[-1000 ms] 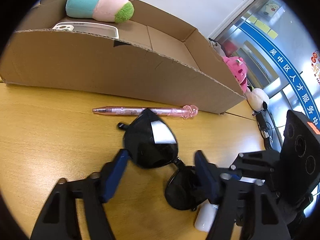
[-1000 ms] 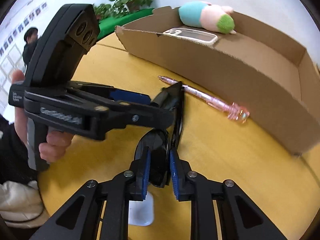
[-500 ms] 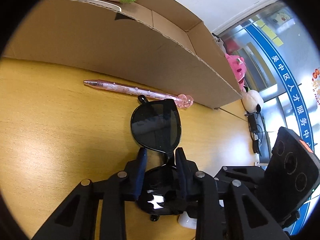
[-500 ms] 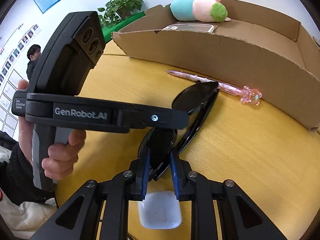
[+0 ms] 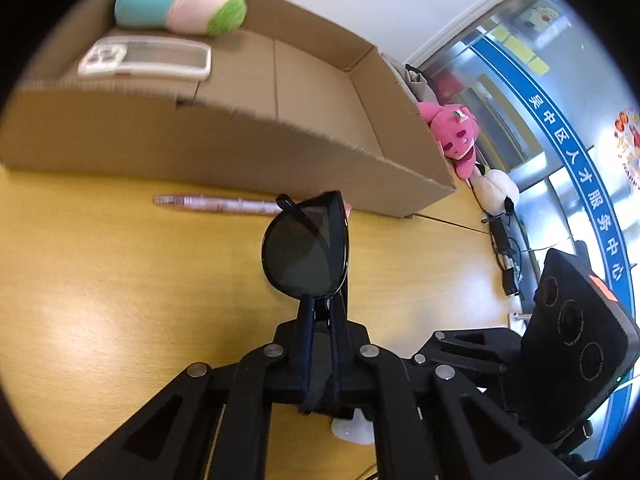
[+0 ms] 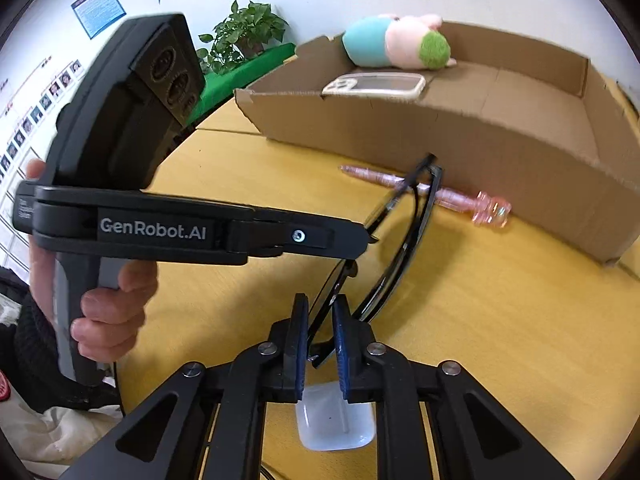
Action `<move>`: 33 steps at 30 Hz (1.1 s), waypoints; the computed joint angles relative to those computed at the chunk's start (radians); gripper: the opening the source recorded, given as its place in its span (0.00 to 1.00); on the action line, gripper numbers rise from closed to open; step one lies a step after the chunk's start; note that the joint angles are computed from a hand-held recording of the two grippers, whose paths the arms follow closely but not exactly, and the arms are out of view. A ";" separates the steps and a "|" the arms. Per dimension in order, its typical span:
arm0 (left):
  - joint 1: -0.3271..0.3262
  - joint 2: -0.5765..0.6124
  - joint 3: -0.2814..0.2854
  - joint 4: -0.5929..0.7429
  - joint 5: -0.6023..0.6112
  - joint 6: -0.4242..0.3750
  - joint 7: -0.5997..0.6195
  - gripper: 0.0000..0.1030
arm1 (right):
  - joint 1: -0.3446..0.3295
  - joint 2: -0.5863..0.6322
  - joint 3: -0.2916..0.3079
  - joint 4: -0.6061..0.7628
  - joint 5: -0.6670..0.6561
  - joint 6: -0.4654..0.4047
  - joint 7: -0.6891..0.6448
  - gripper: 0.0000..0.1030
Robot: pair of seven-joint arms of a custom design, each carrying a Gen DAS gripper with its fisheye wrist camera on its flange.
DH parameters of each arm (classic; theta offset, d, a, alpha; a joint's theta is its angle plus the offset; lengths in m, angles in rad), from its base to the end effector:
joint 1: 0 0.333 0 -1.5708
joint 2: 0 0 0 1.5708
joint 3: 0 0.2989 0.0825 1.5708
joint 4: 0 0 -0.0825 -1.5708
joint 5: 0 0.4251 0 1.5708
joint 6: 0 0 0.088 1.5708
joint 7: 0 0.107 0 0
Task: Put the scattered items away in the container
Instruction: 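Lift the sunglasses with the right gripper and carry them over the box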
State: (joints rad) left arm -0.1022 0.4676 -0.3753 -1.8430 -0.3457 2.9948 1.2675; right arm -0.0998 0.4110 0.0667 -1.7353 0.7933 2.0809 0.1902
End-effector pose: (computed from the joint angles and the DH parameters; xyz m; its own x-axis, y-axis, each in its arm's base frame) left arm 0.6533 -0.2826 0.3229 0.0798 -0.8294 0.5529 -0.8487 -0.3475 -0.3988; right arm 0.6865 0.0099 0.3135 0.8103 -0.4979 -0.3091 -0.5772 -0.5863 -0.5685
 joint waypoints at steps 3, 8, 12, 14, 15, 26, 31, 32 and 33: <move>0.017 0.010 -0.016 0.010 -0.015 -0.007 0.011 0.06 | 0.003 -0.002 0.000 0.000 -0.002 0.010 0.005 0.10; 0.013 0.006 -0.015 0.011 -0.027 0.004 0.002 0.06 | 0.001 0.007 0.004 0.013 0.005 0.020 0.007 0.09; -0.037 -0.026 0.048 0.014 0.025 -0.008 -0.053 0.06 | 0.000 0.000 0.009 0.024 0.021 0.028 0.001 0.08; -0.060 -0.044 0.081 0.020 0.059 -0.018 -0.084 0.06 | 0.002 0.007 0.015 0.047 0.032 0.029 0.002 0.08; -0.067 -0.051 0.094 0.024 0.076 -0.020 -0.096 0.06 | 0.002 0.004 0.017 0.053 0.040 0.028 -0.001 0.07; -0.122 -0.049 0.205 0.193 0.290 -0.108 -0.202 0.06 | 0.006 0.047 0.041 0.222 0.118 0.013 0.023 0.07; -0.098 0.029 0.204 0.372 0.333 -0.188 -0.160 0.06 | 0.009 0.157 0.062 0.426 0.111 -0.007 0.118 0.06; -0.091 0.054 0.200 0.419 0.335 -0.208 -0.141 0.06 | 0.010 0.183 0.068 0.471 0.103 -0.005 0.138 0.06; -0.083 0.075 0.195 0.458 0.332 -0.223 -0.122 0.06 | 0.012 0.205 0.074 0.510 0.093 -0.002 0.154 0.06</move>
State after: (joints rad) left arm -0.1848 0.5422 -0.1806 -1.3846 -0.0137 2.7717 1.1456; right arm -0.0881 0.6159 0.1408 -1.2255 0.8861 2.0788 0.3444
